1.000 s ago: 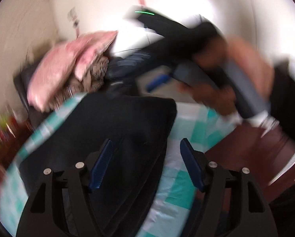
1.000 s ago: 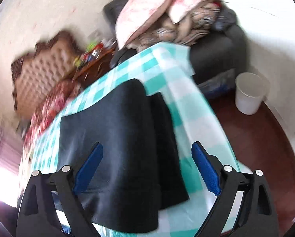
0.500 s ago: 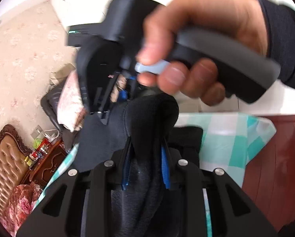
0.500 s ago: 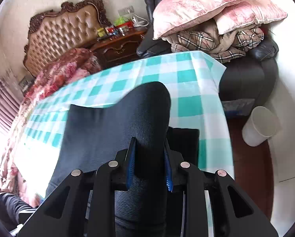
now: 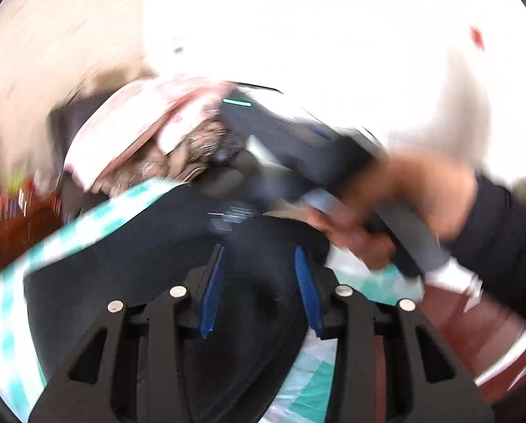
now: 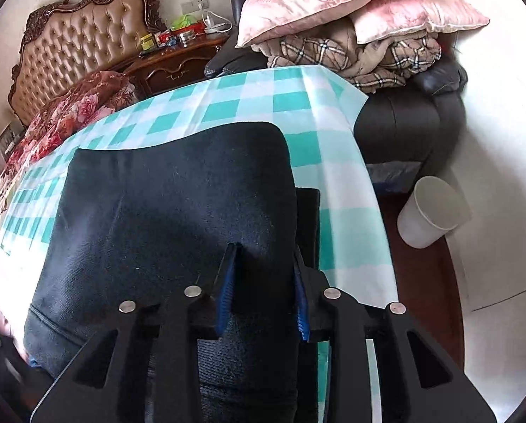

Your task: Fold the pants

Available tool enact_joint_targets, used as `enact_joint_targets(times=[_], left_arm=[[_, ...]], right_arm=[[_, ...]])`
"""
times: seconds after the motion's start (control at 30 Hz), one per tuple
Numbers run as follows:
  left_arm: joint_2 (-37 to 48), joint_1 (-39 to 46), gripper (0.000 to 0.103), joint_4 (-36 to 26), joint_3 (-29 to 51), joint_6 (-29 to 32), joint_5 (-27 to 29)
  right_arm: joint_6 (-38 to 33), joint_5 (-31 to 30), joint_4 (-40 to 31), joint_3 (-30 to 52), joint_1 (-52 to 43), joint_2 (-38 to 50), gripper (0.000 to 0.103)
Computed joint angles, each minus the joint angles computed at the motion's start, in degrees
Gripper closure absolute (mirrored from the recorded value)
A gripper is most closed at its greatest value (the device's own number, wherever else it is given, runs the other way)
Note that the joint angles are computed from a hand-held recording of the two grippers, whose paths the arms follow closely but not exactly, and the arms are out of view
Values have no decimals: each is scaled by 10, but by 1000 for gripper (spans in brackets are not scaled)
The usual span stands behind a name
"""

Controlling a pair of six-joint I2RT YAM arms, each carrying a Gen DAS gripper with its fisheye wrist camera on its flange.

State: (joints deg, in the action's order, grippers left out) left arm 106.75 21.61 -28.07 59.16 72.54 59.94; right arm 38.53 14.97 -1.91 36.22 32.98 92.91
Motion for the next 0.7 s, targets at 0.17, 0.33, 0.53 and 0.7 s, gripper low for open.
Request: enact_joint_targets(times=[0.17, 0.33, 0.53, 0.7], left_arm=[[117, -31, 79, -79, 131, -82, -119], [136, -29, 79, -119, 166, -80, -112], [141, -41, 76, -120, 250, -196, -124], [218, -122, 77, -119, 400, -314, -196]], right_arm=[[62, 127, -80, 17, 80, -25, 70], [225, 262, -244, 67, 201, -46, 38], [327, 253, -298, 82, 222, 10, 39], [337, 234, -266, 66, 211, 25, 39]])
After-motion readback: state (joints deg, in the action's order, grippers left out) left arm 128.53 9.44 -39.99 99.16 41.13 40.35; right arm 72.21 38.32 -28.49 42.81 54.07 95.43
